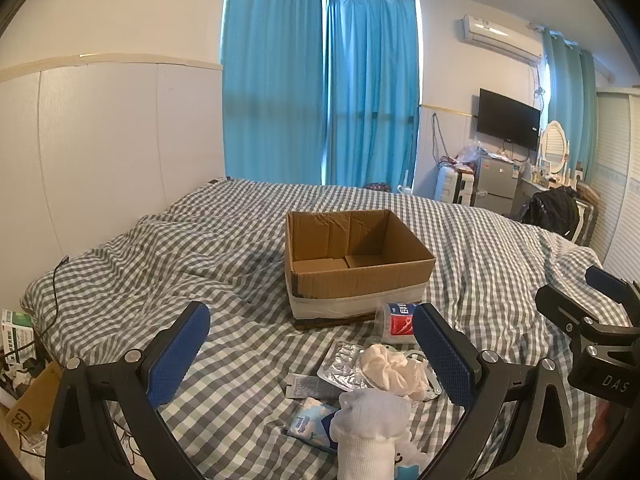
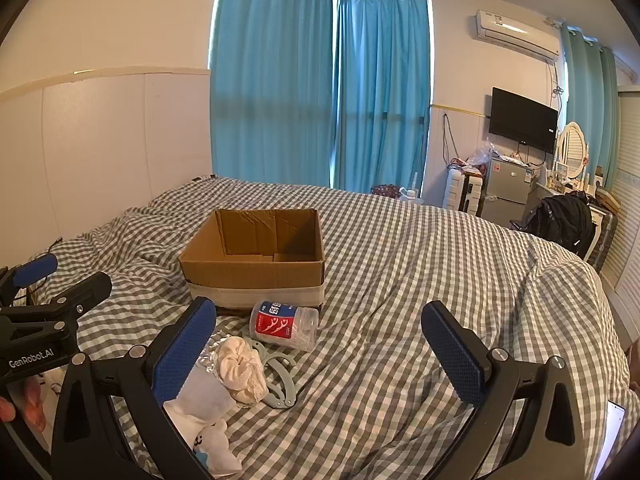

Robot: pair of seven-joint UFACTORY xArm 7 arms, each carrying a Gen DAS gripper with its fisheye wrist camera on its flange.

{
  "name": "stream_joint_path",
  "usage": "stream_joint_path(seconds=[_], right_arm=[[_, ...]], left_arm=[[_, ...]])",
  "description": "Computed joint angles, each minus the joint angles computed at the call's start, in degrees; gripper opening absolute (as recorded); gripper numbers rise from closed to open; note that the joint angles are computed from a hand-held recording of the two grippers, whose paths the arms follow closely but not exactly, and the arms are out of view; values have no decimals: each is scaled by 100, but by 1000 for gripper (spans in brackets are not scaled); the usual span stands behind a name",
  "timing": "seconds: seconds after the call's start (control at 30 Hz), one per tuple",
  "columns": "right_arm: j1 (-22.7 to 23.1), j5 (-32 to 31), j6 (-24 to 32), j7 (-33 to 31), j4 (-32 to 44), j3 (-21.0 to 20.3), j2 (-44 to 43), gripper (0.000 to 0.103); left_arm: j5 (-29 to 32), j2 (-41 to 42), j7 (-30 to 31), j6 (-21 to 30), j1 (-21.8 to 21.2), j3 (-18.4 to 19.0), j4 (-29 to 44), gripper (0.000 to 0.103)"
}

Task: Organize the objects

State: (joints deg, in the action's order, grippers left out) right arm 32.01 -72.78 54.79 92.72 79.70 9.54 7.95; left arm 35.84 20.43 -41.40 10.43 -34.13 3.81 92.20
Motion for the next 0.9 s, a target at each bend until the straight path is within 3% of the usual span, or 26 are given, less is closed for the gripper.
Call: stream_joint_path(seconds=[0.9], right_arm=[[-25,-21,-12,48,-66,12,-69,103]], left_arm=[[-17,36,78,86,-20,-26,105,103]])
